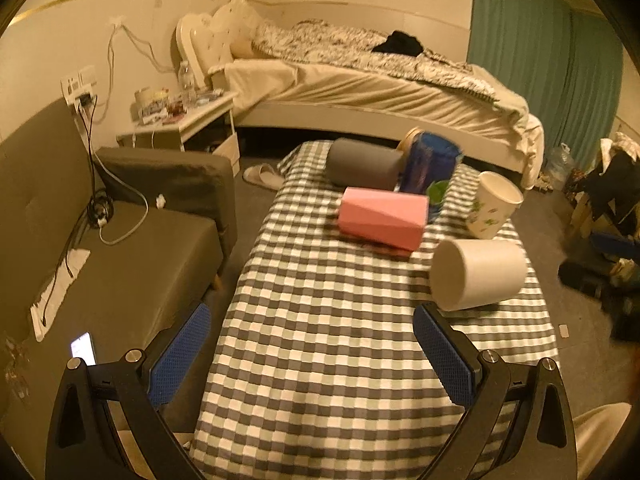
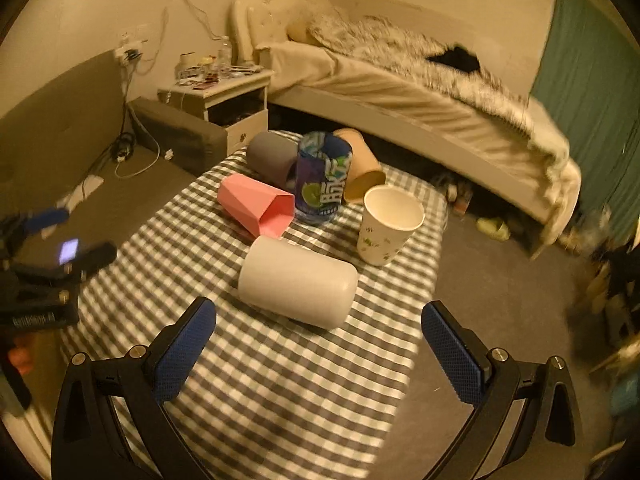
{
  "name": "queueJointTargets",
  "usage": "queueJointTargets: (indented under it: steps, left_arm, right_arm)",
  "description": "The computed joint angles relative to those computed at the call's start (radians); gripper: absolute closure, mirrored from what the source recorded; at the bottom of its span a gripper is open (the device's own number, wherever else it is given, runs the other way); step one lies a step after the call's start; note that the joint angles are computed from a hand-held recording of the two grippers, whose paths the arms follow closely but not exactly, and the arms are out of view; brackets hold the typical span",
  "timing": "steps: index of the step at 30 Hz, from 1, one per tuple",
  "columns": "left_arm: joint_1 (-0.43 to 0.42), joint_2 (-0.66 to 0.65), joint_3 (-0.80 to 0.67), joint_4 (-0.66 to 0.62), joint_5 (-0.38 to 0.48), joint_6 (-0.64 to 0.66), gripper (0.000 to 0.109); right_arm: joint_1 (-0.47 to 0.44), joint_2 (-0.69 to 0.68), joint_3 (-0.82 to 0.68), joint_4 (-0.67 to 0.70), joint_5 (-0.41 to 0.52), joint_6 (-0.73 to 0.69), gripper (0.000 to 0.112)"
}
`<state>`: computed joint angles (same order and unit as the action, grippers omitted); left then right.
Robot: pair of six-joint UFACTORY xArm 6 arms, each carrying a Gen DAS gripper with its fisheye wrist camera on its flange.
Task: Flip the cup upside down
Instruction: 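Reach the right gripper to the white cup lying on its side and close on it, then lift the white cup with the right gripper and rotate it toward the left gripper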
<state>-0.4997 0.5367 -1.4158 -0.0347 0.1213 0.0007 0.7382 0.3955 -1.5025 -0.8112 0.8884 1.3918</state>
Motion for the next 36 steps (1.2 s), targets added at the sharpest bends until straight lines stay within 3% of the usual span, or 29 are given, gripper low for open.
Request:
queueJointTargets:
  steps: [6,13,18,22,32,36]
  left_arm:
    - [0.004,0.098,-0.127,0.003,0.061,-0.011,0.006]
    - [0.009,0.197,-0.284,-0.067,0.116,0.048,0.006]
    - [0.018,0.235,-0.344,-0.126,0.144,0.099,0.006]
    - [0.027,0.248,-0.361,-0.153,0.164,0.124,0.006]
    - [0.034,0.226,-0.326,-0.232,0.180,0.185,0.006]
    - [0.036,0.203,-0.295,-0.245,0.166,0.199,0.006]
  right_arm:
    - [-0.101,0.023,0.056,0.135,-0.192,0.275,0.010]
    - [-0.139,0.163,-0.101,0.294,-0.159,0.413,0.010]
    - [-0.174,0.210,-0.132,0.389,-0.204,0.531,0.014]
    - [-0.177,0.274,-0.229,0.459,-0.113,0.515,0.014]
    - [-0.191,0.343,-0.320,0.579,-0.049,0.470,0.013]
    - [-0.193,0.442,-0.494,0.628,0.067,0.399,0.012]
